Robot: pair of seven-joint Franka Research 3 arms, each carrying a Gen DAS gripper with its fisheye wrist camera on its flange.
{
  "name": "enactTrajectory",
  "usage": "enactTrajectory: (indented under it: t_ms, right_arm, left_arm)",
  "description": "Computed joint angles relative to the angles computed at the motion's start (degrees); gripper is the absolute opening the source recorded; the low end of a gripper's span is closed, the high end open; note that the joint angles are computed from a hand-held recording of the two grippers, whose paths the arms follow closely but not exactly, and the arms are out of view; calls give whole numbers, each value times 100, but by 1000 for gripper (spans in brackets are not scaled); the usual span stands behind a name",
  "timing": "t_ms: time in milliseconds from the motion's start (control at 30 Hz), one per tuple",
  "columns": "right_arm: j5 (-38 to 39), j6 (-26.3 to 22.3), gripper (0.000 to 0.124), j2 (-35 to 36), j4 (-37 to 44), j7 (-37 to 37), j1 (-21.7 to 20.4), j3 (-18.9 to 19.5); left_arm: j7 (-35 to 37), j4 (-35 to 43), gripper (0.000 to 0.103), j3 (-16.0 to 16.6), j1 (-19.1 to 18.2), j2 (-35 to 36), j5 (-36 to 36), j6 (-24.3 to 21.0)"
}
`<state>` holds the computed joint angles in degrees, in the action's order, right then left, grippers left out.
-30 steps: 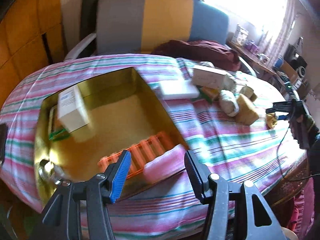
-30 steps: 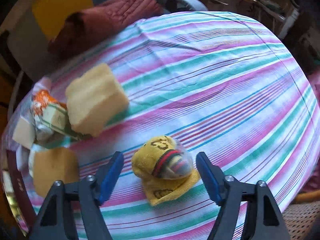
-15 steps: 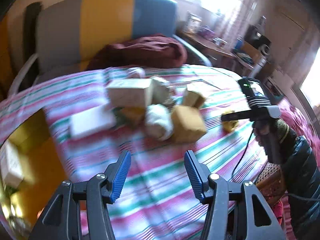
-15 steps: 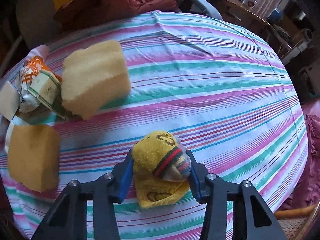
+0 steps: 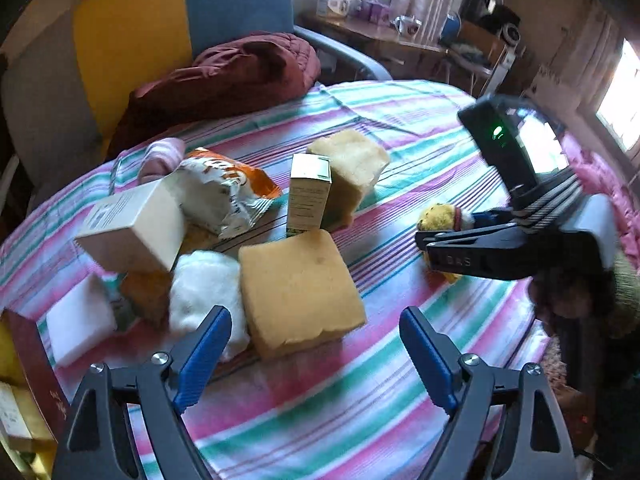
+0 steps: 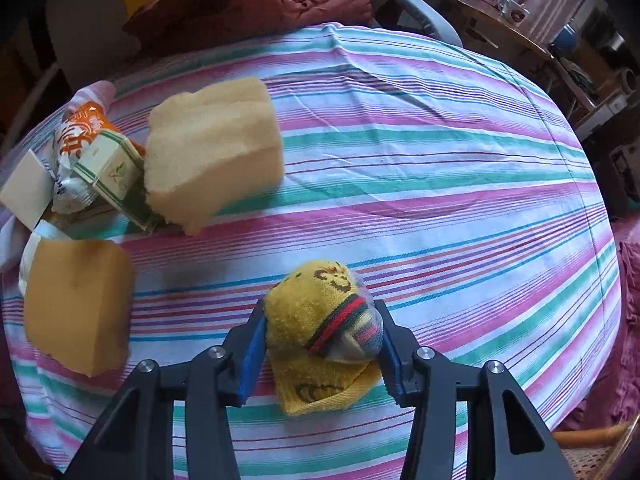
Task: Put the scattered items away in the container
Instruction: 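Grasp the yellow sponge with the left tool while the right tool grasps the yellow hat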
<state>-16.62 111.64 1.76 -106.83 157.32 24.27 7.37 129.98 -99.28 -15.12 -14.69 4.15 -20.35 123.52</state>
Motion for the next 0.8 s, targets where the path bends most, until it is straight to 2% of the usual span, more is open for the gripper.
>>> enactTrajectory:
  t_ms: [200, 333, 400, 500, 600, 800]
  right_arm:
    - [36, 93, 52, -84, -115, -44, -17, 3]
    - [47, 117, 52, -109, -136, -71, -29, 18]
    - [33, 109, 52, -15, -30, -67, -25, 17]
    - [48, 270, 52, -106, -227, -173, -96, -53]
    - [32, 180, 52, -94, -170, -111, -64, 7]
    - [-53, 199, 50, -179, -261, -32, -85, 14]
  left_arm:
    - [-311, -140, 88, -97, -203, 131, 819, 573]
    - [-509, -71, 88, -129, -271, 301, 1220, 642]
    - [-578, -94, 83, -138, -278, 346, 1348, 687]
    - [-391, -124, 76, -170, -181, 328, 996, 659]
    - [-207, -151, 72, -160, -75, 263, 599, 601]
    - [480, -404, 70, -12, 133, -180, -502, 421]
